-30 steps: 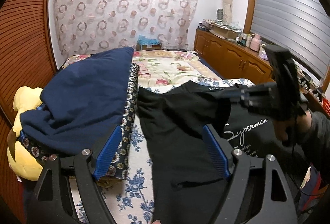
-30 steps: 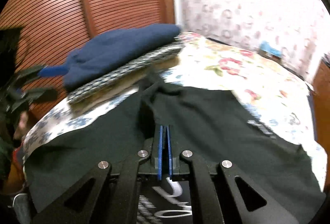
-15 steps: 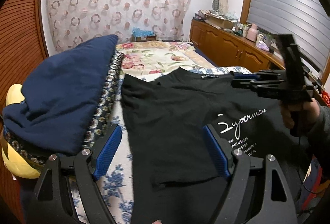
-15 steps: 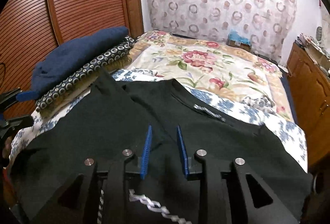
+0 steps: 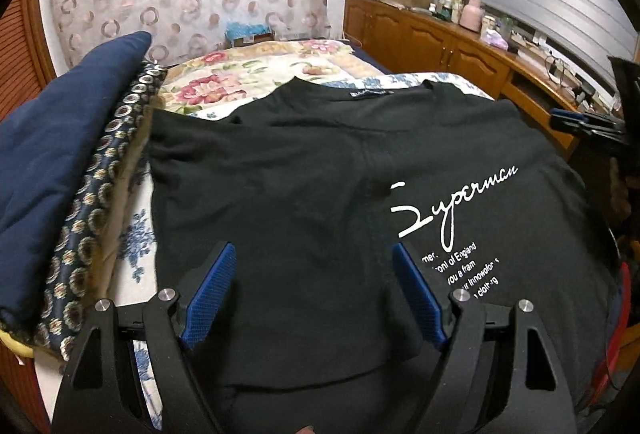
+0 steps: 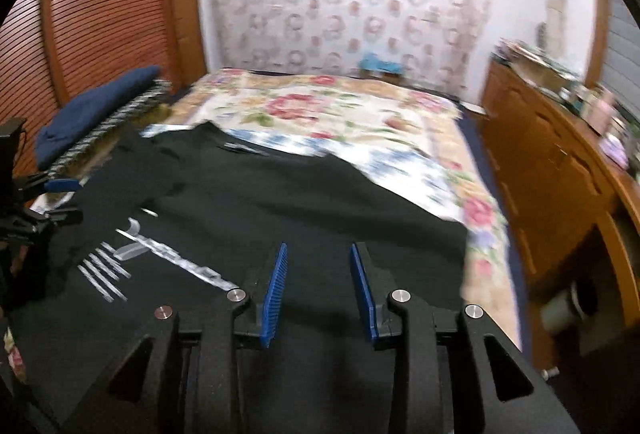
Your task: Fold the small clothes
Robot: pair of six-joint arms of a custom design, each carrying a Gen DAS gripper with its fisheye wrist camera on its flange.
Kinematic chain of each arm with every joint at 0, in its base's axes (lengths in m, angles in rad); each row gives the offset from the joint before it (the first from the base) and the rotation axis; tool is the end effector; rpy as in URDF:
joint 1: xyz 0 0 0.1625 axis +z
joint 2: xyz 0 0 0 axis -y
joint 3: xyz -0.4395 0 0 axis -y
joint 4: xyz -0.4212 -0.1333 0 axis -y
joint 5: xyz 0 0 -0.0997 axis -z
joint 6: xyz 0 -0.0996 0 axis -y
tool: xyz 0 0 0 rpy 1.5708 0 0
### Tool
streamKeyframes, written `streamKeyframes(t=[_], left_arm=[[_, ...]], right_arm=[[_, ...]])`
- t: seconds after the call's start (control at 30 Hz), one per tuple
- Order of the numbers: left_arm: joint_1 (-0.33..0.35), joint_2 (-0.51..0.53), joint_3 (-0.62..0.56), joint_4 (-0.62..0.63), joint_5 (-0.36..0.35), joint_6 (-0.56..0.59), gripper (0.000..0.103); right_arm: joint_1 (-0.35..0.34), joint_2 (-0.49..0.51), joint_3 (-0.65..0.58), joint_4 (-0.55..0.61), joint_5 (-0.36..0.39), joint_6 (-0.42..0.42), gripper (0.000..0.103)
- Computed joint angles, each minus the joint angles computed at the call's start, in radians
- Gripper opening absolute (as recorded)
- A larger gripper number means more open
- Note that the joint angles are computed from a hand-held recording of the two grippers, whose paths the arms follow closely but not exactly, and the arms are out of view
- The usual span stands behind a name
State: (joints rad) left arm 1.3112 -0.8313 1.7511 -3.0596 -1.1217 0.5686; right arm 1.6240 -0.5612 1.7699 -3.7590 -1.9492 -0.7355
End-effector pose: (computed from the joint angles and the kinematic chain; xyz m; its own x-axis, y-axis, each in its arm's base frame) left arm -0.0049 -0.7062 0.1303 -0.6678 0.4428 -0.5983 0.6834 0.6833 -0.2571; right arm 0.1311 -0.6477 0.0337 -0.6803 -0.1830 0.7097 -0.6555 0.5851 -0.4774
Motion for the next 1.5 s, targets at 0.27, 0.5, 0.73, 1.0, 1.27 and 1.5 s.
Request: streamKeyframes(t=[0.27,0.5,0.73,1.0,1.27,1.5], left_arm=[[-0.006,0.030,-0.028,0.005,0.027,0.000,0.081],[-0.005,0.045,-0.047,0.038,0.045,-0.006,0.081],[-0.003,0.055,-0.052,0.048,0.054,-0.009,0.081],[-0.003,0.057,-0.058,0.061,0.050,-0.006,0.087],[-0.010,0.067,-0.061,0.077,0.064,0.019,0.099],[-0.009,0.065,-0.058,0.075,0.062,0.018,0.099]], right_arm=[[-0.083,-0.037,0.078,-0.052,-0.034,0.084,0.044],[-0.113,-0.062,0.085,0.002,-0.004,0.142,0.044],[-0.140,-0.139,0.146,0.046,0.041,0.166,0.044],[-0.163,-0.173,0.199,0.050,0.090,0.208,0.044],[-0.188,-0.200,0.234,0.064,0.152,0.234,0.035],[-0.152,-0.172,0.225,0.024,0.083,0.169,0.010]])
